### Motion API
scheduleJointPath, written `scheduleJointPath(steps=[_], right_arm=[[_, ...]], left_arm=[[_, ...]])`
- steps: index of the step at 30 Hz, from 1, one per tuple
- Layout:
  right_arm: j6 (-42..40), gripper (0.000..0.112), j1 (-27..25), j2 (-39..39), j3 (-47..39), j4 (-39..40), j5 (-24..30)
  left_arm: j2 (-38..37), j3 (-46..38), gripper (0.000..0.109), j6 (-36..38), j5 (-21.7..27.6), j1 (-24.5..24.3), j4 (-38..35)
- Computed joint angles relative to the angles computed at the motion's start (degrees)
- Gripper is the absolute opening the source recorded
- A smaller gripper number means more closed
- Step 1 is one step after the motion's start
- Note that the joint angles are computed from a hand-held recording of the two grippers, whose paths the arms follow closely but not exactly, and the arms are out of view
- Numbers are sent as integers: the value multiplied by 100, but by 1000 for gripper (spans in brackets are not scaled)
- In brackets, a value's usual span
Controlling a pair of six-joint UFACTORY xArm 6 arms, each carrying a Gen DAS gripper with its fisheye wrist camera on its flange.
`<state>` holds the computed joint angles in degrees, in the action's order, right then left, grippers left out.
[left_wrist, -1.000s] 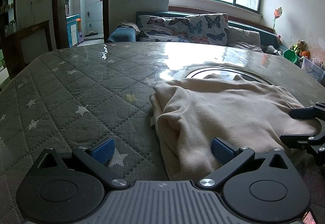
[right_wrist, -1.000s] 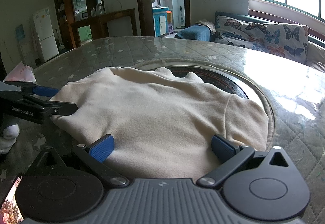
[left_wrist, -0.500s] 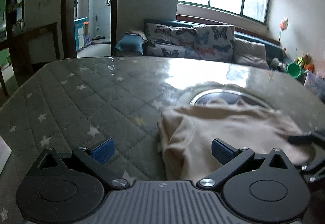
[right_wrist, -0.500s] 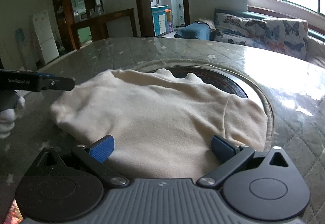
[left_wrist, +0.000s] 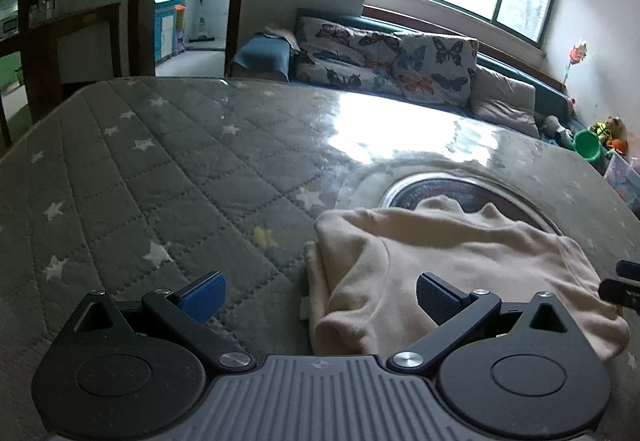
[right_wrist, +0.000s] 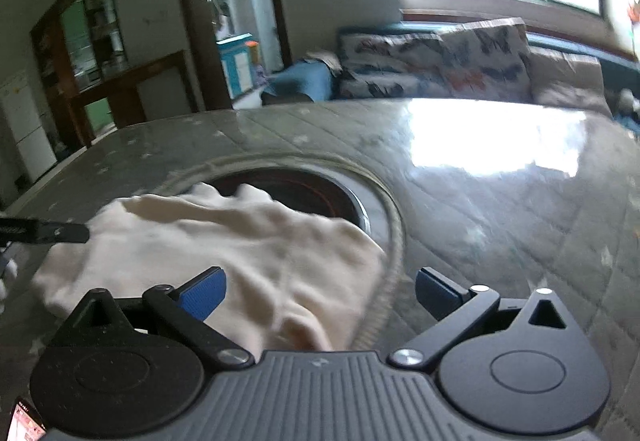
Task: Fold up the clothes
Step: 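Close both grippers on the edge of the folded cream sweatshirt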
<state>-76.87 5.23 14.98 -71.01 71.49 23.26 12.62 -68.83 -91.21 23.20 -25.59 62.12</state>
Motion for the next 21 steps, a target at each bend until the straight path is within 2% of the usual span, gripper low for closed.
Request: scheduleJointPath(steps=[4, 10, 11, 12, 15, 17, 18, 19, 20, 21], right_arm=[[333, 96, -100, 225, -172, -146, 177], [250, 90, -45, 360, -293, -89, 247], [266, 86, -40, 385, -325, -105, 286], [364, 77, -46, 413, -364, -179, 369], [545, 73, -7, 457, -428, -334, 466], [588, 68, 59, 414, -371, -375, 331], [593, 58, 57, 397, -355, -346, 322], [598, 49, 46, 381, -343, -314, 339], [640, 37, -2, 381, -359, -303, 472], [792, 35, -65, 394, -395, -371, 645]], left_arm=[[63, -41, 103, 148, 32, 4, -186], [168, -97, 102, 359, -47, 15, -321], [179, -103, 102, 396, -75, 16, -320], [189, -109, 102, 437, -106, 18, -320], [239, -165, 93, 609, -152, -11, -283], [254, -177, 78, 681, -274, -11, -258], [257, -171, 72, 704, -394, 7, -253], [258, -158, 60, 725, -539, 33, -284], [268, -164, 55, 758, -606, 42, -337], [283, -181, 53, 796, -632, 43, -394]])
